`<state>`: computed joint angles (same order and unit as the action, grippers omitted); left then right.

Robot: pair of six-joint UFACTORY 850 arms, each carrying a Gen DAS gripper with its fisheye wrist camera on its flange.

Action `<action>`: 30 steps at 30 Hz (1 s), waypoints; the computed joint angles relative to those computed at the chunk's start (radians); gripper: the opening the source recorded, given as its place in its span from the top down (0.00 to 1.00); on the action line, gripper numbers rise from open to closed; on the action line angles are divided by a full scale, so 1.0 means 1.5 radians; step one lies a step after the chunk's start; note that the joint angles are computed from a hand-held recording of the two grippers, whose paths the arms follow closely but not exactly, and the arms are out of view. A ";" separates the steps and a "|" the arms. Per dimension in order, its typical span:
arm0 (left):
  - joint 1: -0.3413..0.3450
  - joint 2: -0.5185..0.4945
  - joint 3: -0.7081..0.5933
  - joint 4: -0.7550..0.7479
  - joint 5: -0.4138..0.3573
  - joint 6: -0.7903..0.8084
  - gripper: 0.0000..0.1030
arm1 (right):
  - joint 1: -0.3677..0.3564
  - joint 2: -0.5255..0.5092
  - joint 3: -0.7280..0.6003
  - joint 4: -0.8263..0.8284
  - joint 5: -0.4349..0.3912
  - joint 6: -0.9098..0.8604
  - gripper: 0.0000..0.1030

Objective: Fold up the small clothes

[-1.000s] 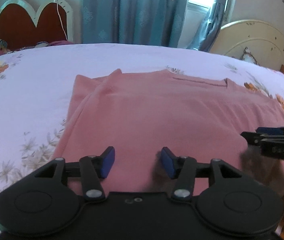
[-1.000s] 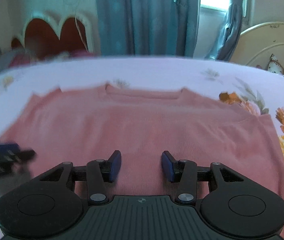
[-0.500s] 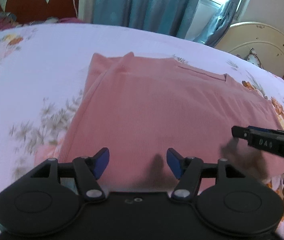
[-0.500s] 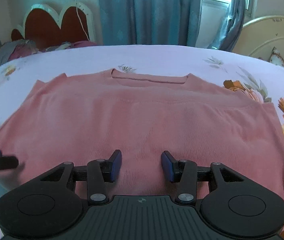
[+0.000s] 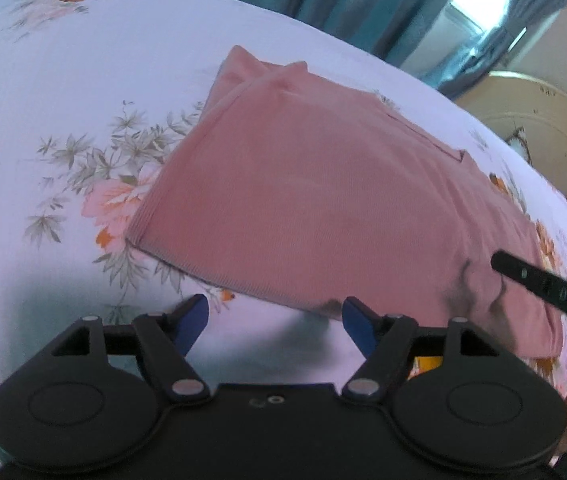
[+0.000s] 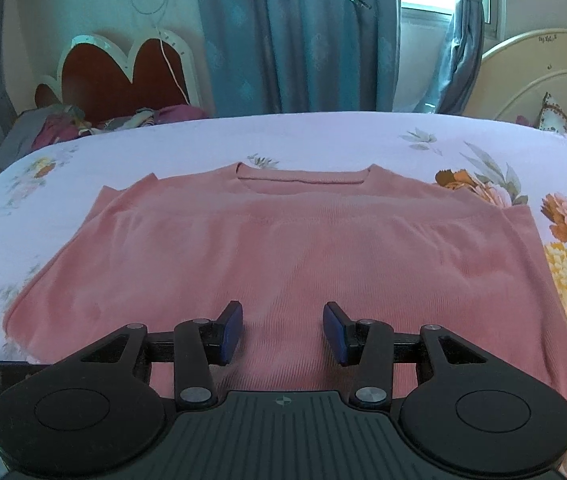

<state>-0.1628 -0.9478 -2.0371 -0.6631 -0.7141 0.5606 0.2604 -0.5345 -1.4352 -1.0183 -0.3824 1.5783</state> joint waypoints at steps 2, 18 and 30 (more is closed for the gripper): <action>0.002 -0.003 -0.001 -0.032 0.002 0.004 0.27 | 0.001 -0.001 0.001 0.009 -0.002 -0.008 0.57; 0.011 -0.097 -0.078 -0.371 0.056 0.094 0.47 | -0.009 -0.067 -0.086 0.009 -0.034 -0.004 0.57; 0.009 -0.134 -0.128 -0.376 0.080 0.050 0.89 | -0.007 -0.128 -0.137 0.040 -0.073 -0.067 0.57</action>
